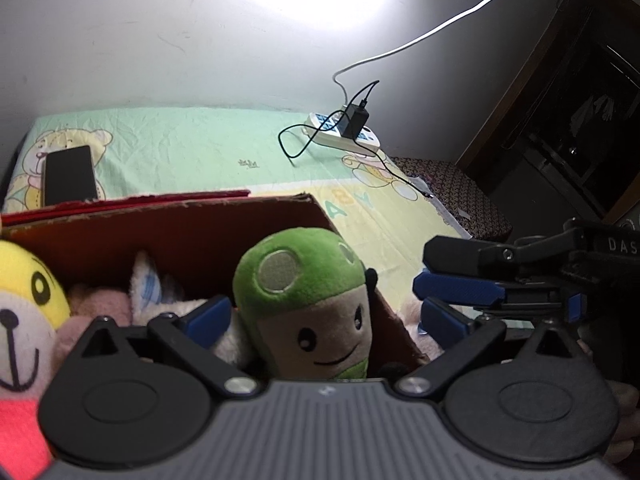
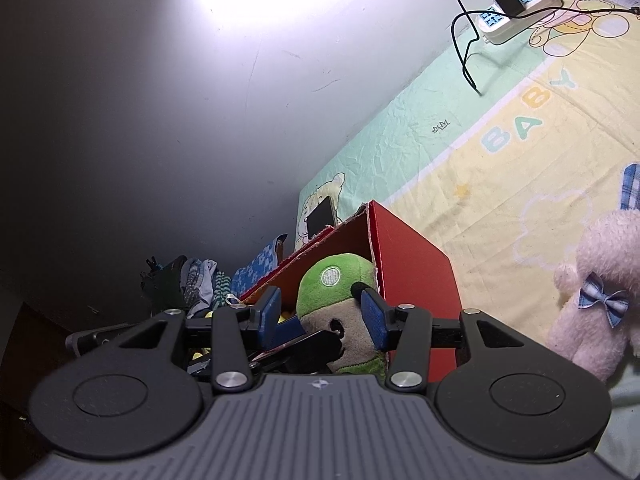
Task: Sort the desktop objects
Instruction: 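Open the right tool and withdraw it from the green plush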
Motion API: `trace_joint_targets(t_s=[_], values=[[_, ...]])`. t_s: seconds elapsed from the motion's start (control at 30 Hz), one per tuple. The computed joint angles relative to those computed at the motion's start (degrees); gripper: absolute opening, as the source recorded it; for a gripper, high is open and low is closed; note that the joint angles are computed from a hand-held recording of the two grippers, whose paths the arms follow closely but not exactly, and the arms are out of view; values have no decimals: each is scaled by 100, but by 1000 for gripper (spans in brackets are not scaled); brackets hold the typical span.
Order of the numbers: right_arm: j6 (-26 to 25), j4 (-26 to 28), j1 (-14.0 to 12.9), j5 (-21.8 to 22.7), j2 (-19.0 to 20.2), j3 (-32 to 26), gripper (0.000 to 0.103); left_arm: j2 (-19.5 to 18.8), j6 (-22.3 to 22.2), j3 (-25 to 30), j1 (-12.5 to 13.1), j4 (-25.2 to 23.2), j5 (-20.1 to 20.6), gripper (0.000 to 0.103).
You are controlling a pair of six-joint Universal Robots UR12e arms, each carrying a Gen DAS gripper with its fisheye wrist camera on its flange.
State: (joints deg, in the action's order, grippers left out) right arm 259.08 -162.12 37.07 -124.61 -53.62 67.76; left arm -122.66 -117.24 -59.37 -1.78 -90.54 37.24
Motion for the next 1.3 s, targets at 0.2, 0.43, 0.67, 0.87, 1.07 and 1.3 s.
trace_joint_targets(t_s=[0.2, 0.43, 0.67, 0.87, 1.07, 1.3], values=[[-128, 69, 25, 14, -4, -4, 49, 186, -525, -311, 38, 760, 75, 101], [-506, 203, 9, 162, -16, -49, 49, 441, -1503, -801, -25, 2094, 647, 101], [-812, 219, -44, 522, -40, -14, 49, 590, -2113, -1085, -91, 2811, 1179, 101], [-935, 201, -76, 730, -116, 92, 49, 728, -2465, -1305, -178, 3303, 1699, 101], [-1057, 78, -96, 889, -189, 220, 49, 893, -2614, -1535, -265, 3703, 2126, 101], [-1151, 3, -117, 1050, -266, 345, 49, 995, -2834, -1682, -322, 3859, 2378, 101]])
